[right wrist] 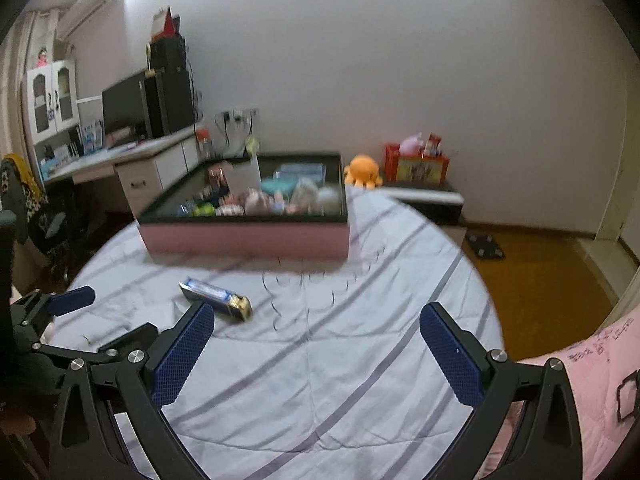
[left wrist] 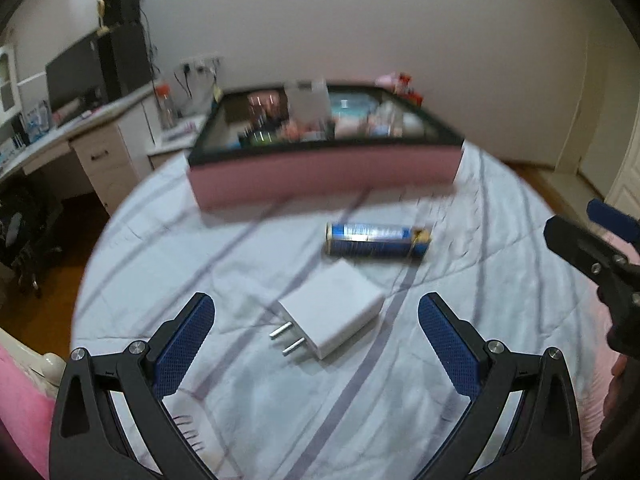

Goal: Organize rigid objects
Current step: 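Withdraw both open tools from the pink box and lower toward the bed, then grasp the white charger with the left tool while the right tool grasps the blue battery box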

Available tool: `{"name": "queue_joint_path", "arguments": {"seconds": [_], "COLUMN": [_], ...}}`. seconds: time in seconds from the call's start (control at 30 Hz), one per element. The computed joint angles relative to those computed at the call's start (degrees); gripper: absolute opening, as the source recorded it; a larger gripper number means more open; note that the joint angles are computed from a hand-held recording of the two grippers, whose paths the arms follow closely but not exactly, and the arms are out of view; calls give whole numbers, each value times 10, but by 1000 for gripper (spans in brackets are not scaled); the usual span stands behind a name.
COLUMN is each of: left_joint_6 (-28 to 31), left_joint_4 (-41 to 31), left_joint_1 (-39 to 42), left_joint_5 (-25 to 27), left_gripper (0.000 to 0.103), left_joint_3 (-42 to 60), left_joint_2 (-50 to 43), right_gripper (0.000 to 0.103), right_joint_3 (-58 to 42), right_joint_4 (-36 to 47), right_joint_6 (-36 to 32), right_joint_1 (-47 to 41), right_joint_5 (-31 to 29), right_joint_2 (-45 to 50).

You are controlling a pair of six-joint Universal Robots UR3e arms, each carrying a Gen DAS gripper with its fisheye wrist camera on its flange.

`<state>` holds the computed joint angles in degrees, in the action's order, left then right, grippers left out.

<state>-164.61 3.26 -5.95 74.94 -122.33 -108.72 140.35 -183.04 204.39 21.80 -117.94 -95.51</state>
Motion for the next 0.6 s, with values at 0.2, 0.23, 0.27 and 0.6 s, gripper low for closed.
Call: {"name": "queue_joint_path", "arguments": {"seconds": [0.2, 0.23, 0.27, 0.6], "left_joint_6": [0, 1, 6, 18], "left_joint_4": [-80, -80, -85, -43], "left_joint_1": [-12, -8, -2, 30], "left_joint_5": [10, 2, -9, 2], "left_gripper": [98, 86, 75, 64], "left_joint_3": [82, 83, 84, 38], "left_joint_2": [-59, -60, -59, -36], "right_gripper": [103, 103, 103, 103], "right_joint_3": [11, 10, 6, -101], "right_joint_4": [-12, -12, -8, 58], "right_joint_6": [-17, -19, -20, -44], "right_joint_1": [-55, -62, -65, -45], "right_joint_5": [58, 65, 69, 78], "right_joint_2": [22, 25, 26, 107]}}
